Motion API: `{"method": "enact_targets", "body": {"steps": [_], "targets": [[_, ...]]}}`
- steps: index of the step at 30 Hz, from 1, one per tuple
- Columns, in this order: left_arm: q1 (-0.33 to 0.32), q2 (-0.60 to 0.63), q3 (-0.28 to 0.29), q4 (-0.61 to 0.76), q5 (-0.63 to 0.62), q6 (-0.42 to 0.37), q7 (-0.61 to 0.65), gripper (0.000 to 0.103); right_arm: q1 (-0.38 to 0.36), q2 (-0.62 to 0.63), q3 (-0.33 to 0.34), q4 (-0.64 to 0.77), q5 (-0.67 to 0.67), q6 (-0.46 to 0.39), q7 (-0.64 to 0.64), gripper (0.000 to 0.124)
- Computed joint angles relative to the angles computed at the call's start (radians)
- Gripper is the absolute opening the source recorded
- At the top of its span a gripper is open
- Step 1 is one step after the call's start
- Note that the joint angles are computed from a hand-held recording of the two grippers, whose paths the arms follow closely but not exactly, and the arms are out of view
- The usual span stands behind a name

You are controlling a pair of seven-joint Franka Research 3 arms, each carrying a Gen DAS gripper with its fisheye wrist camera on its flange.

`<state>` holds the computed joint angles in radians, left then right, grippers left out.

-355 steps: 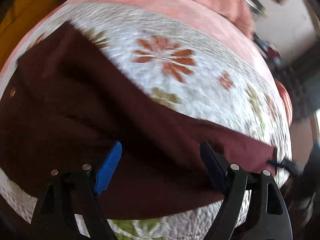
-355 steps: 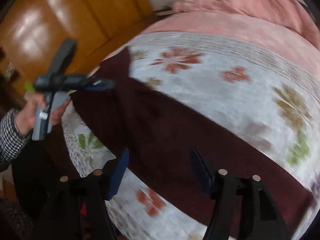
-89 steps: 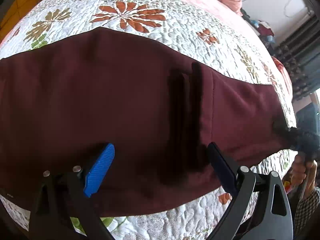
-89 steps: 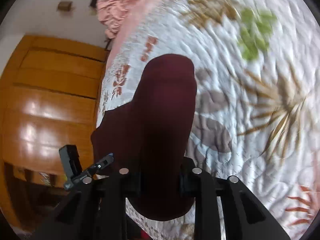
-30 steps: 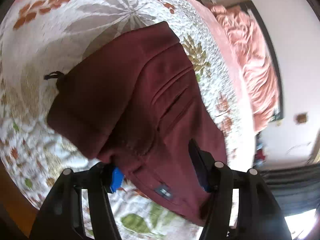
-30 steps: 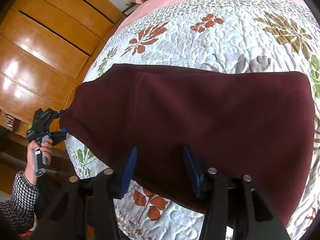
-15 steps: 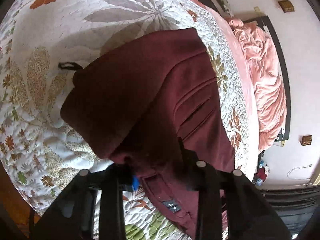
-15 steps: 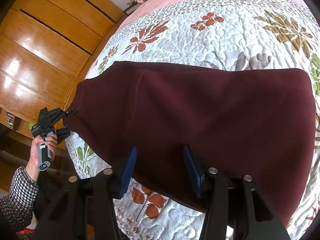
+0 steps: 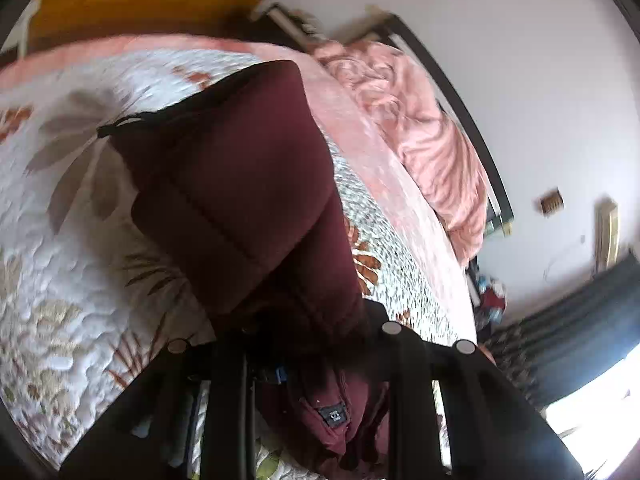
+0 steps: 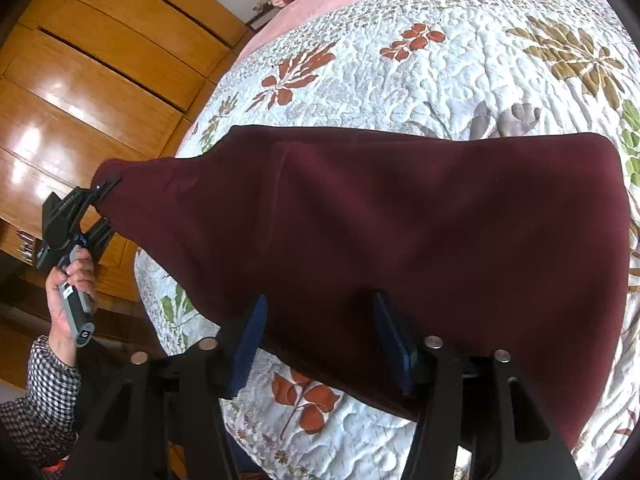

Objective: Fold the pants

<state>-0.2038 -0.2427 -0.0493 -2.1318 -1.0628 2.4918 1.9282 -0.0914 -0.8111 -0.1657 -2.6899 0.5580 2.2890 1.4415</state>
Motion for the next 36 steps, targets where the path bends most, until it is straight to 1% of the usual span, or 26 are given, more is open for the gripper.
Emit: {"method": "enact_targets", "body": {"steps": [5, 9, 15, 20, 23, 27, 30, 31, 32, 34, 36], "targets": [[-0.023, -0.013, -0.021, 0.009, 0.065, -0.006, 0.064, 0.021, -0.005, -0.025, -0.002, 0.001, -0.010, -0.004, -0.001, 0.058], [-0.056, -0.023, -0.045, 0.015, 0.171, 0.004, 0.142, 0.022, -0.027, -0.048, -0.015, -0.003, 0.002, 0.014, 0.017, 0.058], [-0.128, -0.049, -0.073, -0.001, 0.326, -0.003, 0.274, 0.023, -0.077, -0.063, -0.019, -0.004, -0.020, 0.042, 0.060, 0.058], [-0.175, -0.057, -0.104, -0.033, 0.462, 0.017, 0.318, 0.023, -0.096, -0.057, -0.019, -0.007, -0.050, 0.029, 0.088, 0.059], [-0.204, -0.050, -0.110, -0.048, 0.519, 0.020, 0.341, 0.024, -0.098, -0.051, -0.024, -0.006, -0.056, 0.021, 0.093, 0.059], [-0.223, -0.024, -0.150, -0.073, 0.647, 0.032, 0.331, 0.025, -0.097, -0.045, -0.024, -0.011, -0.055, 0.022, 0.096, 0.060], [-0.227, 0.003, -0.180, -0.091, 0.752, 0.052, 0.287, 0.027, -0.095, -0.042, -0.021, -0.012, -0.060, 0.020, 0.092, 0.062], [-0.233, -0.008, -0.186, -0.122, 0.774, 0.076, 0.279, 0.029, -0.093, -0.038, -0.021, -0.010, -0.062, 0.020, 0.088, 0.062], [-0.240, -0.007, -0.188, -0.138, 0.796, 0.103, 0.279, 0.034, -0.091, -0.035, -0.019, -0.010, -0.062, 0.022, 0.087, 0.063], [-0.249, -0.007, -0.186, -0.143, 0.830, 0.119, 0.266, 0.039, -0.089, -0.033, -0.020, -0.010, -0.062, 0.021, 0.084, 0.065], [-0.254, -0.001, -0.175, -0.115, 0.838, 0.076, 0.244, 0.045, -0.088, -0.030, -0.023, -0.009, -0.061, 0.020, 0.080, 0.066]]}}
